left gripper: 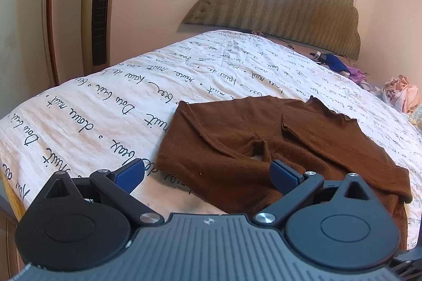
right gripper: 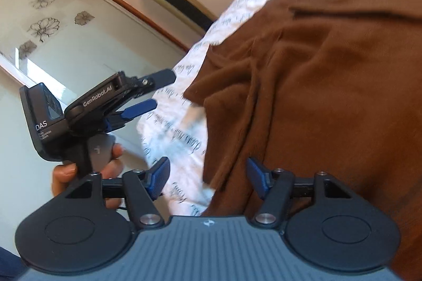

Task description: Fold small clothes

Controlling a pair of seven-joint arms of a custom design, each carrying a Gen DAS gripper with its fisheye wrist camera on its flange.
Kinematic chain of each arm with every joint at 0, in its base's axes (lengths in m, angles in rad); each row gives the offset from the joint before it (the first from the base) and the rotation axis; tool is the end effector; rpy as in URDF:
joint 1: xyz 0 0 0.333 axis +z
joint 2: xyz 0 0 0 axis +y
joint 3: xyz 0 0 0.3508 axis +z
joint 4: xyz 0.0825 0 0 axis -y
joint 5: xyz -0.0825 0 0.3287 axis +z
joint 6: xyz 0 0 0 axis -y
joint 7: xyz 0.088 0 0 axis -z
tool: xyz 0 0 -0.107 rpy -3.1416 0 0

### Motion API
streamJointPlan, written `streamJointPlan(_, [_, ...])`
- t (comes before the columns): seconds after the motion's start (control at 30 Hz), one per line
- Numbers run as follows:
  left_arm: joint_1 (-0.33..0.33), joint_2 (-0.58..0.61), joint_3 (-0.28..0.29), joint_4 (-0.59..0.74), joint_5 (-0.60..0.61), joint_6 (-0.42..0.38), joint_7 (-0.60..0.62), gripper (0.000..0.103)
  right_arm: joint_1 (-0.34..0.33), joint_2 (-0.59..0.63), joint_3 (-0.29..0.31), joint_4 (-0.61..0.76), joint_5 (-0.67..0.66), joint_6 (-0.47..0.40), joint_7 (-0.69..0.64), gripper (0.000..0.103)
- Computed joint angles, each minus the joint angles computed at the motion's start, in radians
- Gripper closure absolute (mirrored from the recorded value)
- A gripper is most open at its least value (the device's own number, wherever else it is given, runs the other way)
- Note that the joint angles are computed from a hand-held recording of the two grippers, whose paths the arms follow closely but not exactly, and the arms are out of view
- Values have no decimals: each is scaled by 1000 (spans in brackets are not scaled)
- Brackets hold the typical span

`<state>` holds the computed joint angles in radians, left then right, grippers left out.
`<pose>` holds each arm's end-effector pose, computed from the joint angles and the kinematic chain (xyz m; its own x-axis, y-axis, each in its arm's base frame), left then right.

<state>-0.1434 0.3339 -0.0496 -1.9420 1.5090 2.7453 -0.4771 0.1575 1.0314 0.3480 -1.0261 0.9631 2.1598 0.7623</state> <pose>0.5812 -0.1513 0.4039 0.4315 -0.8843 0.1784 -0.5075 -0.4014 -0.7625 0.7214 0.2999 0.3119 0.5433 -0.3650 -0.7561 -0.8394 -0.2508 -0.4821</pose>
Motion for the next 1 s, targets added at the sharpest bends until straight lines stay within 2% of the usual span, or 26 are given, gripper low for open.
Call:
streamJointPlan(0.03, [-2, 0, 0, 0, 1, -2, -2, 4, 7, 4, -7, 5, -11, -3, 8, 63])
streamJointPlan(0.07, [-2, 0, -1, 1, 0, -4, -1, 4, 20, 4, -17, 6, -24, 7, 19, 72])
streamJointPlan(0.1, [-5, 2, -2, 3, -5, -9, 2, 4, 31, -5, -28, -5, -36, 32, 28, 88])
streamJointPlan(0.17, [-8, 3, -2, 6, -5, -12, 4, 4, 37, -11, -31, -17, -41, 71, 40, 92])
streamJointPlan(0.2, [-10, 2, -2, 6, -4, -15, 4, 4, 26, -15, -20, -26, -28, 89, 29, 98])
streamJointPlan(0.3, [-14, 7, -3, 16, -2, -16, 10, 3, 7, -41, -6, -55, 7, 168, 0, 99])
streamJointPlan(0.4, [-15, 15, -5, 22, -14, -9, 28, 3, -7, -21, -4, 10, -23, 94, 1, 97])
streamJointPlan(0.5, [-18, 20, -2, 23, -27, -5, 33, 3, 4, -10, -6, 38, -43, 76, -15, 95])
streamJointPlan(0.67, [-18, 11, 7, 12, -20, 1, 13, 3, 56, 96, -32, 223, -129, 2, 118, 94])
streamJointPlan(0.77, [-15, 11, 6, 8, -24, -1, 9, 3, 52, 78, -23, 182, -157, -11, 93, 94])
streamJointPlan(0.83, [-14, 13, 5, 7, -24, 1, 8, 3, 39, 8, -19, 44, -124, 69, 26, 93])
streamJointPlan(0.87, [-14, 14, 5, 8, -25, 1, 9, 2, 23, -13, -3, -1, -96, 97, -11, 92])
streamJointPlan(0.9, [-13, 15, 4, 8, -30, 2, 14, 2, 14, -23, 4, -21, -76, 110, -24, 83])
streamJointPlan(0.93, [-13, 17, 4, 9, -34, 3, 15, 2, 6, -27, 8, -31, -56, 122, -32, 64])
streamJointPlan(0.97, [-13, 18, 5, 9, -34, 7, 14, 2, 2, -28, 12, -33, -40, 133, -37, 52])
streamJointPlan(1.0, [-12, 18, 6, 9, -32, 12, 10, 2, -4, -30, 17, -39, -17, 156, -51, 27])
